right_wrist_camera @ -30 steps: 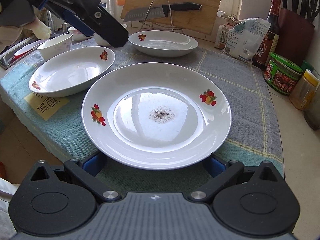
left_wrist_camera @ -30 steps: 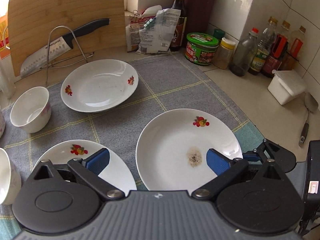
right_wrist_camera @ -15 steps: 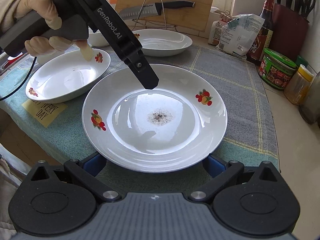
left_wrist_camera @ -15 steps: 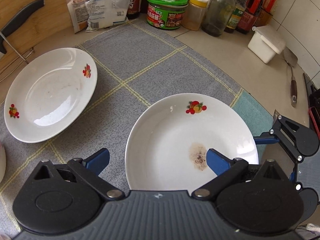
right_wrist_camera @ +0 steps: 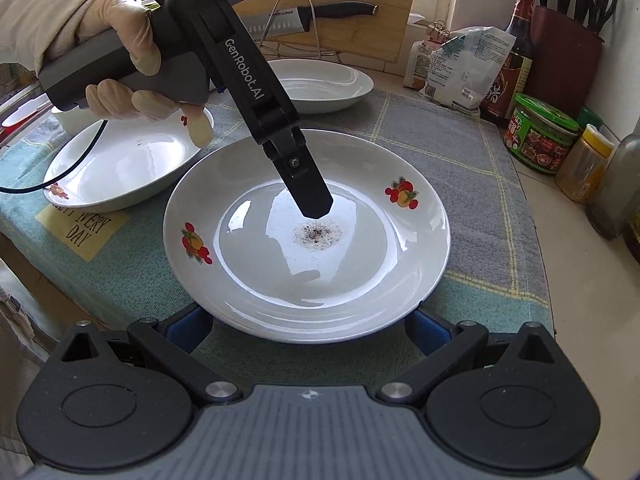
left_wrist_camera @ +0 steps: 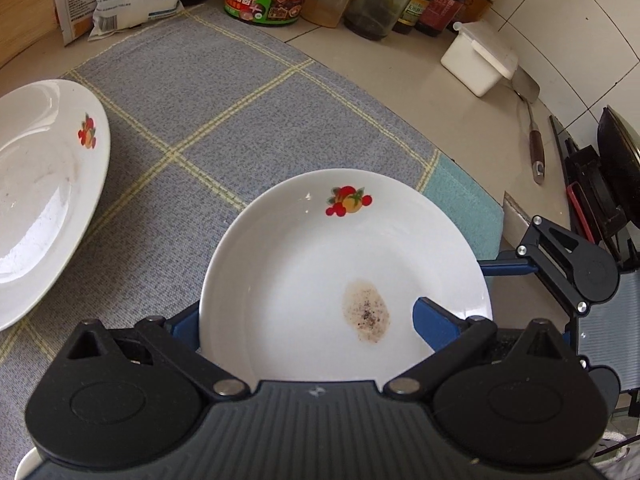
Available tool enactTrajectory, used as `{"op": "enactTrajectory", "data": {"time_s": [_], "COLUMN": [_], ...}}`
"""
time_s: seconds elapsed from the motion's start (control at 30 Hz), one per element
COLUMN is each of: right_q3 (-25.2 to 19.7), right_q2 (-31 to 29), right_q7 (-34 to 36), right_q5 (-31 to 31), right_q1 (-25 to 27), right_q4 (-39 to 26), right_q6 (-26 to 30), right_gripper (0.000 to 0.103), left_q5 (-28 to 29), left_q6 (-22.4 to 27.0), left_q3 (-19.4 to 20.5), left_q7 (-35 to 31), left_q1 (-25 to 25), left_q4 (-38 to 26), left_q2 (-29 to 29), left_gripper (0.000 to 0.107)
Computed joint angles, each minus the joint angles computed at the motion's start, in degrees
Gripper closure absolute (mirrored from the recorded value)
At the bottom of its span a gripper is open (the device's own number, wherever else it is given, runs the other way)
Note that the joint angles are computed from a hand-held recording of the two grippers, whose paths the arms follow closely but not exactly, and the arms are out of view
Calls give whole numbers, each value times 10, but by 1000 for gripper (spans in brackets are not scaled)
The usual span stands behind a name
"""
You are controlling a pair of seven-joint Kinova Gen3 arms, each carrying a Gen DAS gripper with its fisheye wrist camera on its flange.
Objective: Organize plates and bowls
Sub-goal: 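Close the left tool on the stained plate rim and lift it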
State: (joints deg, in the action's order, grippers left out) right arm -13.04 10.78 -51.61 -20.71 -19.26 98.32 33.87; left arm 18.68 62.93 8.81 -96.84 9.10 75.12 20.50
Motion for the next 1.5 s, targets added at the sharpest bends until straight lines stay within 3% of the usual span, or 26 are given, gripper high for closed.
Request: {"op": "enactTrajectory", "data": {"time_s": [0.73, 1.2, 1.5], "right_q3": [0, -19, -7], "right_q2": [-3, 10, 15], "right_q7": [-10, 83, 70], "right_q5": [1, -74, -55], "right_q1": [-4, 35, 23], "right_q4": [12, 13, -8], "right_q6": [-22, -18, 11], "right_gripper": [0, 0, 0], "left_q5": [-8, 8, -6], "left_q6": [99, 182, 218], "left_q3": [5, 3, 2], "left_q7": [-72, -50, -44], "left_q1": [-5, -14, -2], "left_q4": [-81, -161, -200], "left_q2": [45, 90, 110], "left_gripper": [5, 8, 9]}}
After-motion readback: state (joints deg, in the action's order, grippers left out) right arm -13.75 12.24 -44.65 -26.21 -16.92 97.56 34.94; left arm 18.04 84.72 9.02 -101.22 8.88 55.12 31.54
